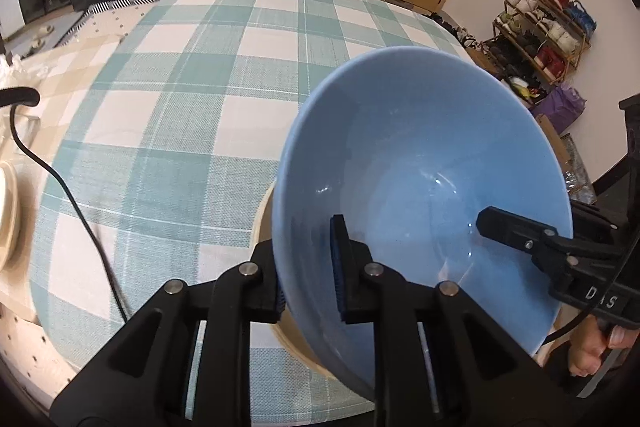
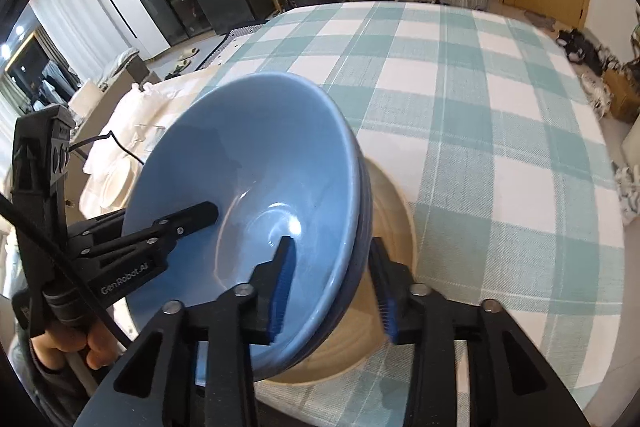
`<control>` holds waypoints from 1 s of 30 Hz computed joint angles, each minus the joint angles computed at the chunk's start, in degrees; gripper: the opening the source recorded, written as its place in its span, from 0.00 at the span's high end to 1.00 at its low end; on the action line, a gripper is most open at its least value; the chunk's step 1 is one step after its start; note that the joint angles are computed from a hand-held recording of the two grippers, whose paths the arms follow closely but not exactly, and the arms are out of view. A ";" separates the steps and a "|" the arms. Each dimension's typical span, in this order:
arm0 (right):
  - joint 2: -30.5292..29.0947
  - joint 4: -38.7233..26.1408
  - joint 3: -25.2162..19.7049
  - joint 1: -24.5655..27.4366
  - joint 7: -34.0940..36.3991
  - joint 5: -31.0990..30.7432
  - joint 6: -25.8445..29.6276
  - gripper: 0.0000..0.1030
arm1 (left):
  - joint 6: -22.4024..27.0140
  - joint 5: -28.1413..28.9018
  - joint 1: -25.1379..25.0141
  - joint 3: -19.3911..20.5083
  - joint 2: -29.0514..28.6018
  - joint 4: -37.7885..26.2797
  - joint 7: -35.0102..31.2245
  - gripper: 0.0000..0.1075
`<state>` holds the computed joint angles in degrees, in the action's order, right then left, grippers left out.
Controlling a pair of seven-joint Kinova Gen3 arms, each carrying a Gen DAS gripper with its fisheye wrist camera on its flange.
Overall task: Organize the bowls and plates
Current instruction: 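Lower the bowl stack onto the cream plate stack and open both tools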
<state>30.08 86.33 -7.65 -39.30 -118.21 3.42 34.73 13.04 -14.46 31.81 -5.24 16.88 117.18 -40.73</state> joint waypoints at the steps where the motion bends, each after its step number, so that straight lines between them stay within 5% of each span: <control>1: -0.06 0.13 0.55 -0.49 -0.64 0.39 -0.35 0.53 | -0.28 0.07 -0.56 0.42 0.05 0.12 -0.06 0.86; 9: 0.13 0.59 0.58 0.48 -1.88 -0.12 -1.40 0.40 | 2.15 -2.85 3.66 -3.55 1.46 -1.91 3.30 0.79; 19: -0.76 2.82 0.54 1.35 -2.00 -0.90 -4.89 0.30 | 1.34 -5.55 3.21 -3.79 1.27 -1.29 6.76 0.54; 23: -1.96 4.49 0.95 0.83 -1.89 0.27 -7.19 0.23 | 1.73 -8.26 5.46 -5.56 0.57 -1.12 8.76 0.36; 30: -4.56 8.06 2.35 -0.62 -2.03 2.28 -11.84 0.16 | 2.13 -12.93 5.81 -4.59 -0.99 -0.68 11.49 0.30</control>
